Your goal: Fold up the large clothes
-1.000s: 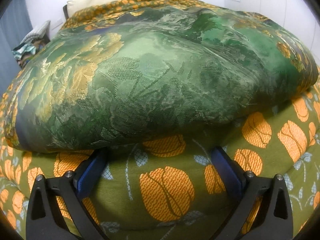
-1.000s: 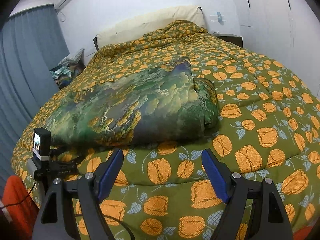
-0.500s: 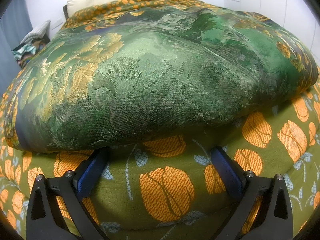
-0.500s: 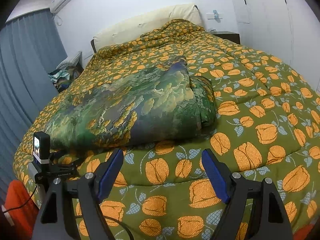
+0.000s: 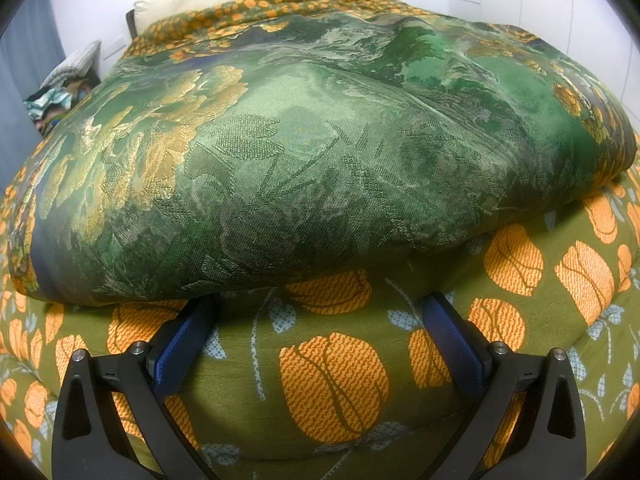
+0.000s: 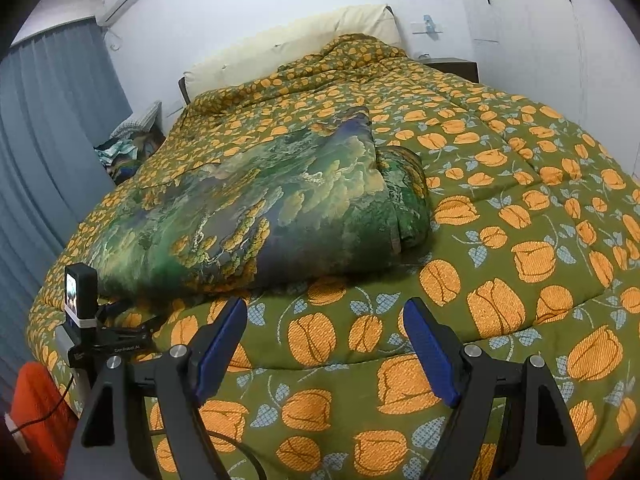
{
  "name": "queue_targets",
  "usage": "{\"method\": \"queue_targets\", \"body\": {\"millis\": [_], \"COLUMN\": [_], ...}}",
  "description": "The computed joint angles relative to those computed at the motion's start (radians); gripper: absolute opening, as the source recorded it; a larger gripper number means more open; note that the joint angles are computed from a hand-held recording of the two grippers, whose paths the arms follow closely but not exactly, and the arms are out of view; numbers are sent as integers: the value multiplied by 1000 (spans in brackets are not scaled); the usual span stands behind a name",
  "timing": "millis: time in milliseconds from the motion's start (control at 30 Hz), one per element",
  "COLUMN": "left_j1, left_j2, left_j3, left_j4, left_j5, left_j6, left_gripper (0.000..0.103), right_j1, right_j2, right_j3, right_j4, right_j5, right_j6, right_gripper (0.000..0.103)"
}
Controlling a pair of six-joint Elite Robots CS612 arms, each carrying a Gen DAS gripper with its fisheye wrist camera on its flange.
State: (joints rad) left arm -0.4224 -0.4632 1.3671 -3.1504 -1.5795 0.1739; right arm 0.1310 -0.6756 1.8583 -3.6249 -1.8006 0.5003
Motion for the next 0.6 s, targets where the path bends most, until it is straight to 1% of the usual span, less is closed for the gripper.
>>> {"method": "queue_targets", "body": {"millis": [600], "left_j1": [0], "left_j2": [0], "left_j3": [0], "left_j4": [0], "left_j5": [0], "left_j6": [-1], "left_gripper": [103], "right_j1": [-1], "right_j2": [-3], "right_j3": [3], "right_j4": [-1], "right_j5": [5], "right_j6": [7], "right_gripper": [80]}}
